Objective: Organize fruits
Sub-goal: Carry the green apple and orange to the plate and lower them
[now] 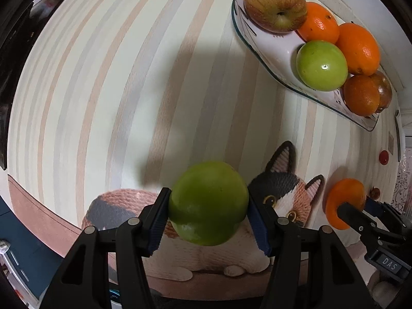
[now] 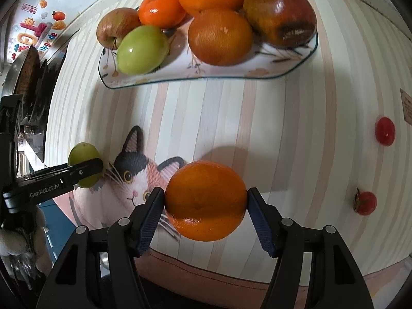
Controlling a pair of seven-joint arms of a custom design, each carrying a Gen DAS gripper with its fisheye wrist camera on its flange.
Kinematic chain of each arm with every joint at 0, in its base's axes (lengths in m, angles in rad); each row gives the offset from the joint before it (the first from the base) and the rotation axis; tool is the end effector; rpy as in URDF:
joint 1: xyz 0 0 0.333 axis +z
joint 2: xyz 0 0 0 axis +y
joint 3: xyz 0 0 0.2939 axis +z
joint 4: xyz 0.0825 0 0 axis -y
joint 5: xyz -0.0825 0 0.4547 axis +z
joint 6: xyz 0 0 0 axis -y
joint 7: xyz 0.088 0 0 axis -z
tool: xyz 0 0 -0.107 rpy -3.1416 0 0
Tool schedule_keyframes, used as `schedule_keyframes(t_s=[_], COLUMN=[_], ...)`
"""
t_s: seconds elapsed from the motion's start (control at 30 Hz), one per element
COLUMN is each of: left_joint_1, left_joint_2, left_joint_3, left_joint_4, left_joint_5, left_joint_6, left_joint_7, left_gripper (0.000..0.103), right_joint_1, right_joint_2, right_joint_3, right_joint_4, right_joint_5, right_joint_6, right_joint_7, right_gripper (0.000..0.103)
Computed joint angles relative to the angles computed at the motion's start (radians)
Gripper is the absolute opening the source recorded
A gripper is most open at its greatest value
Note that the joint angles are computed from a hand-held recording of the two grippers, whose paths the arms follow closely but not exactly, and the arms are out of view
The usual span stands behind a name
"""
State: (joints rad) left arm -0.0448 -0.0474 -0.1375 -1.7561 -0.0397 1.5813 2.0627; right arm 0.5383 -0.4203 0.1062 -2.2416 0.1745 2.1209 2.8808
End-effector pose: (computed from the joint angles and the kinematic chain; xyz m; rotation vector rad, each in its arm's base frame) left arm 0.5930 -0.1148 0.5322 1.3129 -2.7174 -0.0734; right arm 0.4191 0.3291 0.5250 -1.1581 2.6156 0.2477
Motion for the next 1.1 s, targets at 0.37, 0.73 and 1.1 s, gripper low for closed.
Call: schedule_keyframes(t_s=[0.37,0.73,1.1], left_joint_1=[-0.004,-0.017,-0.079], left_joint_2=[-0.040,-0.035,0.240], left_joint_3=[-0.009,-0.014,-0.023], left_joint_4=[-0.048,0.071,0.381], left_joint_5=[0.002,-0.137,-0.153], left_joint_6=[0.052,-0.006,-0.070], left_joint_7=[-0.005,-0.018,-0.164], left_gripper=[0.055,0.055,0.055], right_joint_1=[0.001,-0.047,-0.153], right_joint_2=[0.001,-0.045,0.210], right_joint_3=[0.002,-0.005,-0.067], right_joint_4=[-0.010,0.024,0.363], right_joint_5=[0.002,-0.118,-0.145], right_joint_6=[0.019,0.061,-0.112], right_joint_7=[-0.001,0.032,-0.270], right_gripper=[0.068,0.068,0.068])
